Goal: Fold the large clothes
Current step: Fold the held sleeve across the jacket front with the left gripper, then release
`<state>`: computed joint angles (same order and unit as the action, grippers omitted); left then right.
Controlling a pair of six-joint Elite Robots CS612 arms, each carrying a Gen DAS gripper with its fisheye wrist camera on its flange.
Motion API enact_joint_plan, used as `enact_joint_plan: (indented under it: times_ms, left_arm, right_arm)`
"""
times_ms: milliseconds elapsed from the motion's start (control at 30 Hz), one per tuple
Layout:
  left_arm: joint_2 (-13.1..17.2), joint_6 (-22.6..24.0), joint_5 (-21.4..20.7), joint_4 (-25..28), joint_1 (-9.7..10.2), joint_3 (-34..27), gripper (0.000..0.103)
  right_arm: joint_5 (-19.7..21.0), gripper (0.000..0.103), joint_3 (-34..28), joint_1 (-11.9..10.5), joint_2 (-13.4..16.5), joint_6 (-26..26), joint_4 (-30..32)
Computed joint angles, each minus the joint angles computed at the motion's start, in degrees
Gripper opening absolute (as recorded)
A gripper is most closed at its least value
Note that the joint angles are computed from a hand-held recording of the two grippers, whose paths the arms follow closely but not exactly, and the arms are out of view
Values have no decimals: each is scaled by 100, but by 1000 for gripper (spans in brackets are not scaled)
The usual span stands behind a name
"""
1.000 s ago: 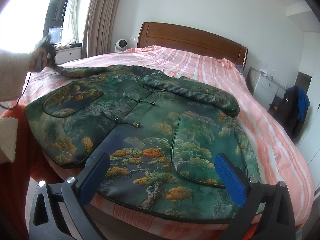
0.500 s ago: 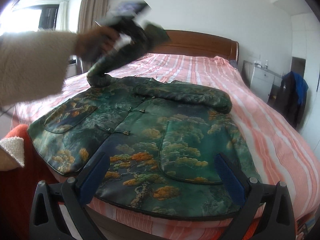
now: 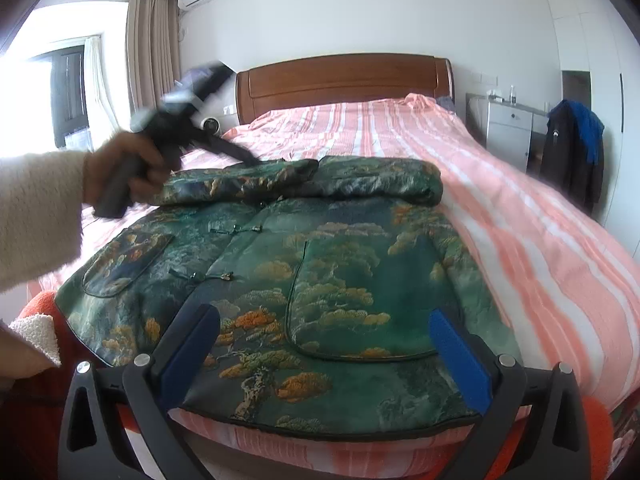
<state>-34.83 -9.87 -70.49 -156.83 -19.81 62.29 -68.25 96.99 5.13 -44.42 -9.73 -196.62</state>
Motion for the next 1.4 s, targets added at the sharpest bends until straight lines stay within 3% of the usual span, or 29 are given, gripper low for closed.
enact_joint_plan:
  times_ms: [100,233,333,433,533,633,700,767,833,933,1100,1233,1367,1400]
  left_arm:
    - [92,-647,543,332,152,-62,98]
    - [481,-1292,643,1881,360,-610,95]
    - [558,-1295,654,1733,330,-690,94]
    - [429,-1199,204,1091,286,-584,94]
    - [461,-783,-276,765,238,-759,96]
    - [689,-272,-435,811,124,-1158,98]
    - [976,-118,-317,1198,43,-1606,98]
    - [1340,-269,-245,1924,13,-2207,99]
    - [1397,-542,-205,2134,10,-2271,99]
    - [1245,-877,-335,1819,39,-2006,98]
    - [984,-838,-598,1220,58,-1739,98]
    - [1316,-867,-587,1428,98,-2352,100]
    - [2005,-1363,-791,2649,194,-3476,101]
    - [2052,-1440,-796,2705,199,-3511,102]
  right_arm:
    - [-1,103,2,7,-2,-43,19]
    - [0,103,13,15,-4,-84,17]
    - [-3,103,13,12,-9,-82,68]
    - [-10,103,11,0,1,-32,22]
    - [0,103,-42,-3,20,-5,140]
    - [3,103,-54,7,20,-42,226]
    - [-10,103,-46,10,20,-44,181]
    - [-29,103,-30,9,14,-38,145]
    - [-37,103,-27,6,10,-32,169]
    - [-8,103,0,-10,-2,5,114]
    - [93,103,-14,-51,9,132,96]
    - [114,103,-73,-56,33,165,253]
    - [85,103,-69,-57,34,185,247]
    - [76,103,-77,-57,35,190,268]
